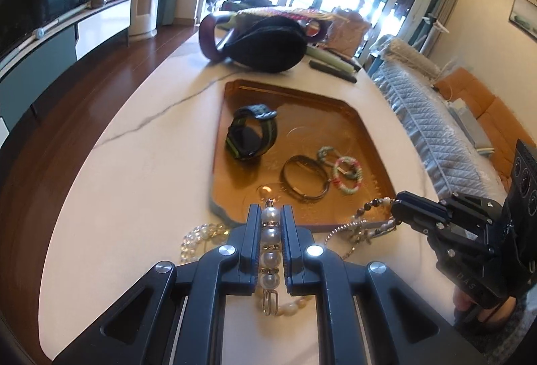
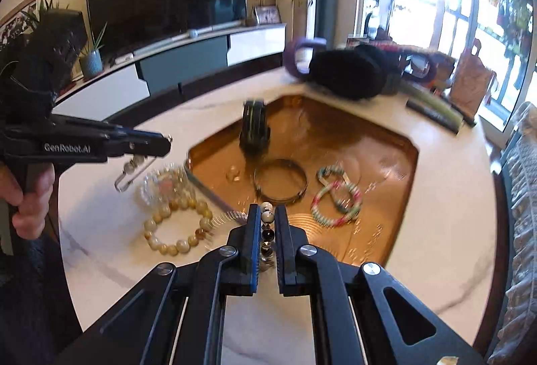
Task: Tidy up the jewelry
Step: 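Lift the white pearl strand with the left tool while the right tool carries the black-and-white bracelet over the tray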
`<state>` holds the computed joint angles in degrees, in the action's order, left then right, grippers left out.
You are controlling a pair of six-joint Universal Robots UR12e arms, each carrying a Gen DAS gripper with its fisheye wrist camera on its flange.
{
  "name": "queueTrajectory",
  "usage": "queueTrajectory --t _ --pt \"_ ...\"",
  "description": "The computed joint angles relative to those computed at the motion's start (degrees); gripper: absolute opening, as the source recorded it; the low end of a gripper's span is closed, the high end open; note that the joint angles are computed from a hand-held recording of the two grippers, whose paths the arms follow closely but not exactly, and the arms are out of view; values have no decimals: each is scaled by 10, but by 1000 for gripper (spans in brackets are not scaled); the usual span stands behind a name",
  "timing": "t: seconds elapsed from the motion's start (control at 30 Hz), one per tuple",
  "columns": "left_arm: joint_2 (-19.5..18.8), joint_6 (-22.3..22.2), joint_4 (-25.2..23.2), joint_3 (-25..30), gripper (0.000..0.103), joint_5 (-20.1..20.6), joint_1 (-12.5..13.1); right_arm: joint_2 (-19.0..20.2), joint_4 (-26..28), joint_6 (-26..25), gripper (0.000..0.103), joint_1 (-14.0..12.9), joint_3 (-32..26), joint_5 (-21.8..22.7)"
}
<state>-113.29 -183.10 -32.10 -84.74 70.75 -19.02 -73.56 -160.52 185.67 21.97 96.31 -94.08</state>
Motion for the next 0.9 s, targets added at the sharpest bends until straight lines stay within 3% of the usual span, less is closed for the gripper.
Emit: queueTrajectory --t 0.5,0.67,0.9 --pt "9 2 81 0 12 6 -17 -23 -90 3 7 -1 17 -3" --pt "15 10 133 -1 12 22 -29 -32 -112 4 7 2 21 0" --pt "19 15 151 14 12 20 -39 -54 -138 -9 7 10 16 -35"
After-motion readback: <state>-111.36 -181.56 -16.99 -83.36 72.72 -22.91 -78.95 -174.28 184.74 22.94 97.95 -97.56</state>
